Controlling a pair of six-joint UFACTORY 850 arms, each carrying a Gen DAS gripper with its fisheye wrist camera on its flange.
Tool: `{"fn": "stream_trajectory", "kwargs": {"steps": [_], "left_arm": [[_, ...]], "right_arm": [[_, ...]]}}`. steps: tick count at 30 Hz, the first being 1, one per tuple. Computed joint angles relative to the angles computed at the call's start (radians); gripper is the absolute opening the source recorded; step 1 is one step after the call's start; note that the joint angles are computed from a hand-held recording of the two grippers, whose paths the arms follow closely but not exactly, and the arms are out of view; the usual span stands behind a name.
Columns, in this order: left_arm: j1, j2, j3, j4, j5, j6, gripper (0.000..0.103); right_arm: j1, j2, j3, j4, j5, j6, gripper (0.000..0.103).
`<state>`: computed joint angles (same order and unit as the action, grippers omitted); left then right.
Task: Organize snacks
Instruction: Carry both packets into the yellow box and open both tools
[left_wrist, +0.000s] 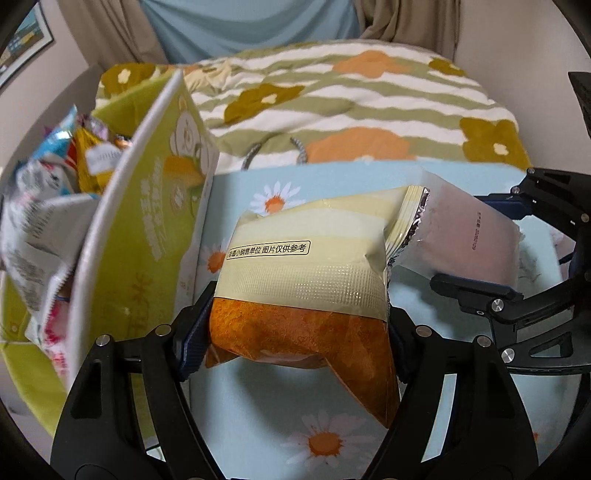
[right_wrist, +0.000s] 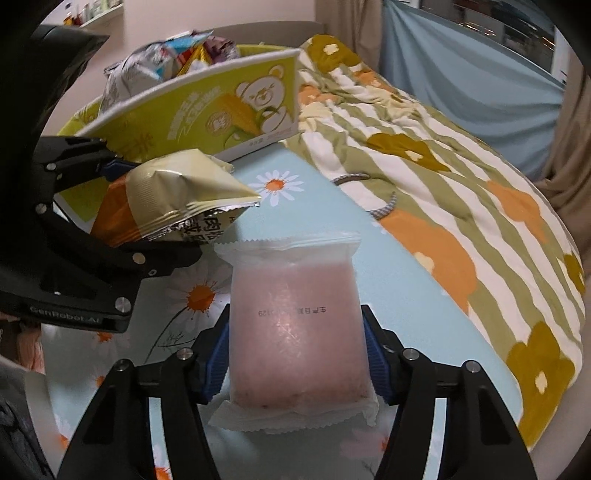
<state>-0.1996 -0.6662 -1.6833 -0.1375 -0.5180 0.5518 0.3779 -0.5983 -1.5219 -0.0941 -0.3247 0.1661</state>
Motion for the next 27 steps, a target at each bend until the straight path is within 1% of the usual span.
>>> {"fn": "stream_trajectory", "kwargs": {"steps": [3,6,10,12,15,16,20,22,27], "left_arm": [[0.002,0.041,0.02,-0.055,0.005,0.049,0.076],[0.009,0.083,0.034,-0.122,0.003,0.098,0.076],[0.03,0.147,0.049,-0.203,-0.011,0.164,0.076],[0.046,0.174,0.05,-0.238,-0.015,0.196,0.076],[0.075,0.198,0.039,-0.271,-0.022,0.224,0.076],[0.089,0.203,0.03,-0.281,-0.026,0.232,0.076],[0.148,0.203,-0.014,-0.311,-0.043,0.266,0.076],[0.177,0.187,-0.048,-0.327,-0.058,0.29,0.076],[0.255,0.111,-0.168,-0.33,-0.113,0.306,0.076]], "right_arm": [[0.005,0.033,0.016,-0.047,-0.01,0.089,0.059],[0.016,0.075,0.029,-0.128,-0.025,0.21,0.059],[0.037,0.123,0.035,-0.206,-0.052,0.33,0.059],[0.054,0.144,0.029,-0.269,-0.073,0.416,0.059],[0.084,0.154,0.0,-0.345,-0.1,0.521,0.059],[0.099,0.15,-0.022,-0.386,-0.117,0.572,0.059],[0.131,0.12,-0.101,-0.42,-0.149,0.658,0.059],[0.151,0.086,-0.168,-0.442,-0.182,0.716,0.059],[0.179,0.005,-0.316,-0.428,-0.208,0.785,0.059]]}}
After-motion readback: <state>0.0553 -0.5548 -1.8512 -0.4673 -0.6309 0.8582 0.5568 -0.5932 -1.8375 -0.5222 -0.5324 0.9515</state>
